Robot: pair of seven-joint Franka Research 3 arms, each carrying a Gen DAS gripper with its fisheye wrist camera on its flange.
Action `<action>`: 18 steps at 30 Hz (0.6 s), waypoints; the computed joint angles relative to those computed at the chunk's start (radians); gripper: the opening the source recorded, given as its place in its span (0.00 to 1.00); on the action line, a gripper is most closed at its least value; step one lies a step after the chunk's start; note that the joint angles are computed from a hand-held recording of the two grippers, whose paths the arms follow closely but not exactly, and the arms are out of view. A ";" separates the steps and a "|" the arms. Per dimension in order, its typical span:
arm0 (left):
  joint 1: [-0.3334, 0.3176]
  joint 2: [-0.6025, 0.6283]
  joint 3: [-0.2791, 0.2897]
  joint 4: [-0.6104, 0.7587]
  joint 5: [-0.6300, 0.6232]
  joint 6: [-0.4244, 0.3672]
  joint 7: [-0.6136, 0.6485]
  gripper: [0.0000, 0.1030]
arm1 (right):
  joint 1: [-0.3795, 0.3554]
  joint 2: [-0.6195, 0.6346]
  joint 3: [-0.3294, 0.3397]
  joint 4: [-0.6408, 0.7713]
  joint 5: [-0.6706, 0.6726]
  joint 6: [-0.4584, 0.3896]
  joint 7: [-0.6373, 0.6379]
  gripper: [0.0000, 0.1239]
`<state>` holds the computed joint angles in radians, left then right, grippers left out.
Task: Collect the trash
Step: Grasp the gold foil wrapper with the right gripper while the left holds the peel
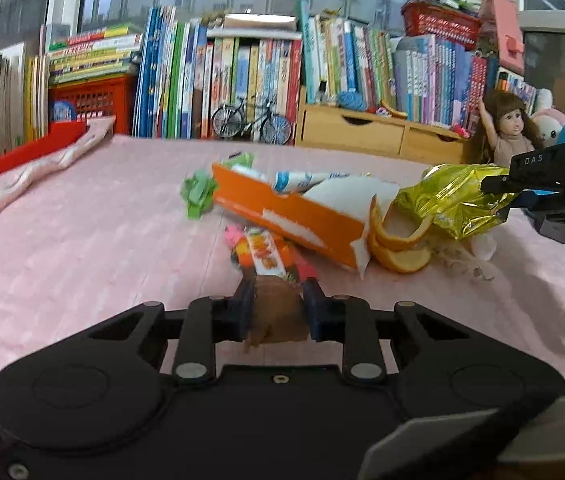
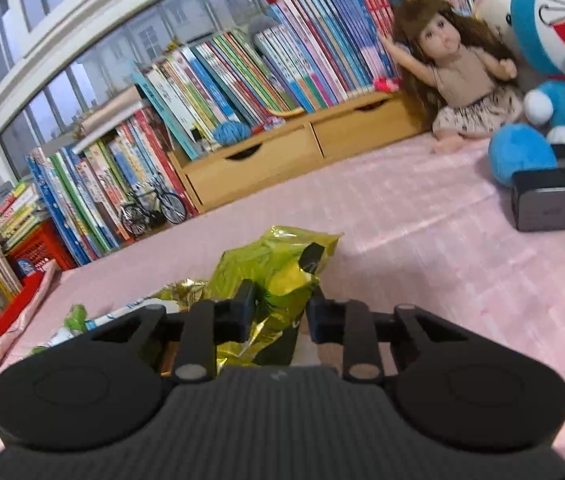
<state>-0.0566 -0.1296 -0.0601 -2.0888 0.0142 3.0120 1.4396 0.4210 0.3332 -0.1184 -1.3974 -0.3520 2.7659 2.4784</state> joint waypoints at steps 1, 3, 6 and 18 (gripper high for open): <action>-0.025 -0.006 0.018 -0.001 -0.054 0.000 0.041 0.24 | 0.001 -0.010 0.000 -0.009 -0.001 0.011 0.000 0.21; -0.062 -0.017 0.044 -0.001 -0.145 -0.011 0.108 0.24 | 0.009 -0.041 -0.005 -0.040 -0.025 0.043 0.011 0.20; -0.081 -0.038 0.056 -0.007 -0.209 -0.023 0.161 0.24 | 0.013 -0.089 -0.001 -0.089 -0.059 0.094 0.016 0.20; -0.133 -0.258 0.102 -0.145 -0.327 -0.226 0.297 0.24 | -0.033 -0.464 0.165 -0.544 0.210 0.267 -0.426 0.20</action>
